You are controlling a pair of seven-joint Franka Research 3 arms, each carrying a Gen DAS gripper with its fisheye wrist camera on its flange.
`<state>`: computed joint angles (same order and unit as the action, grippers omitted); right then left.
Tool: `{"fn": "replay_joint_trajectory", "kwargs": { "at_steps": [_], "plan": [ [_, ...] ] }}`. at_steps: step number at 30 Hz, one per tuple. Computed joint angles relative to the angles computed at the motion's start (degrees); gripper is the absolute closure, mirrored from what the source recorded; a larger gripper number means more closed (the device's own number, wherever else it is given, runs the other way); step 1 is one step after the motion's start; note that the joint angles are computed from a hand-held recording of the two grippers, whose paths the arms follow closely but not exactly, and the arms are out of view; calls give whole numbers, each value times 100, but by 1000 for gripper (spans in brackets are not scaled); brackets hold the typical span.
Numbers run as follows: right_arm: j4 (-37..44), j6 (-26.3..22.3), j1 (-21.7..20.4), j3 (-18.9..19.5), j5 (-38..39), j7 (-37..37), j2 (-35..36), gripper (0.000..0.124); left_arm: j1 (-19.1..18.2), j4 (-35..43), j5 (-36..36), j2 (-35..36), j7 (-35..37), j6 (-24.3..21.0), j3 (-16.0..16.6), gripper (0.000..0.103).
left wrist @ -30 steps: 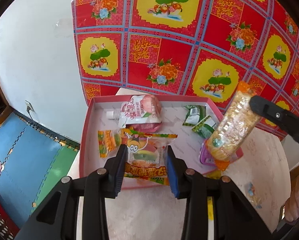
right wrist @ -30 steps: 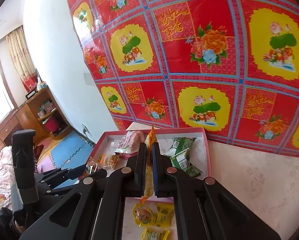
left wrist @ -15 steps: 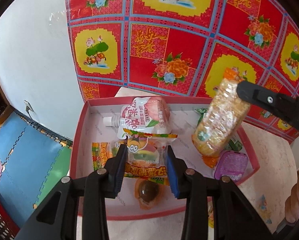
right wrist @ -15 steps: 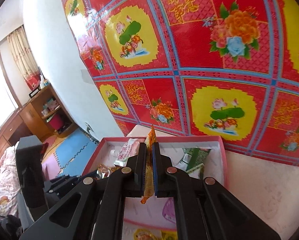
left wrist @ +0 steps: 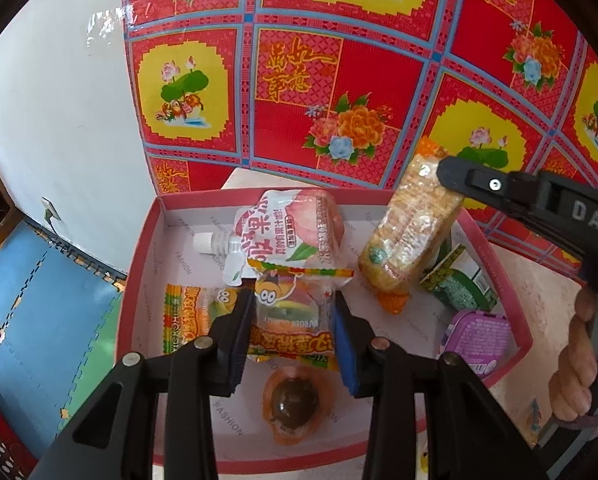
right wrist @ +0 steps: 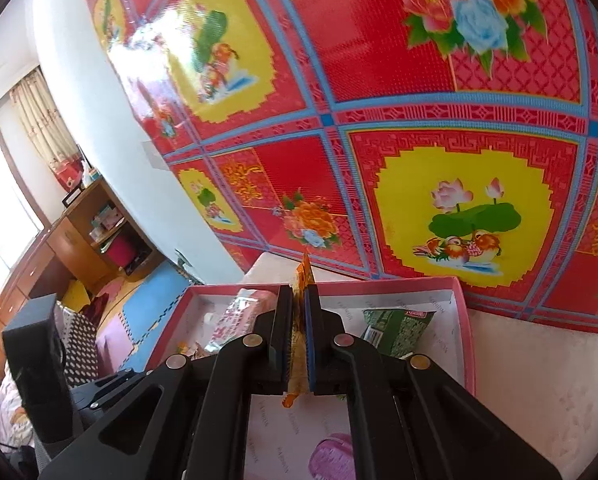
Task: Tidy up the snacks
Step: 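Open the left gripper to drop the candy bag while the right lowers the cracker bag, then withdraw both grippers from the box toward the yellow candies on the table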
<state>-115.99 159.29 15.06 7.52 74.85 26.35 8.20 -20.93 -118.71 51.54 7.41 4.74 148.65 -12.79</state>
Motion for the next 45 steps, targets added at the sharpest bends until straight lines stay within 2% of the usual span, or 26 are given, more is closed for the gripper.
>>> {"fn": "replay_joint_trajectory", "kwargs": {
  "at_steps": [10, 14, 16, 19, 23, 30, 35, 40, 45],
  "plan": [
    [149, 367, 0, 51, -421, 361, 256, 115, -4, 121, -139, 174, 176, 164, 46, 64],
    [160, 316, -53, 63, -635, 704, 310, 93, -17, 126, -216, 164, 249, 175, 55, 64],
    [142, 336, -68, 79, -713, 812, 315, 89, -23, 116, -238, 142, 249, 158, 57, 64],
    [105, 373, -78, 101, -822, 922, 296, 82, 2, 112, -405, 130, 379, 158, 38, 57],
    [53, 418, -104, 144, -724, 843, 230, 65, 3, 72, -511, 69, 403, 167, 26, 52],
    [-208, 351, -81, 87, -347, 564, -121, 51, -23, 12, -544, -70, 412, 79, -36, 50],
    [-534, 278, 20, -60, -432, 664, -488, 49, -44, -56, -642, -205, 439, 25, -116, 50],
    [-944, -65, 58, -256, -432, 757, -917, 49, -64, -172, -707, -371, 462, 64, -196, 50],
    [-1361, 72, 141, -373, -760, 1206, -1265, 49, -86, -267, -805, -507, 539, 87, -286, 50]
  ]
}}
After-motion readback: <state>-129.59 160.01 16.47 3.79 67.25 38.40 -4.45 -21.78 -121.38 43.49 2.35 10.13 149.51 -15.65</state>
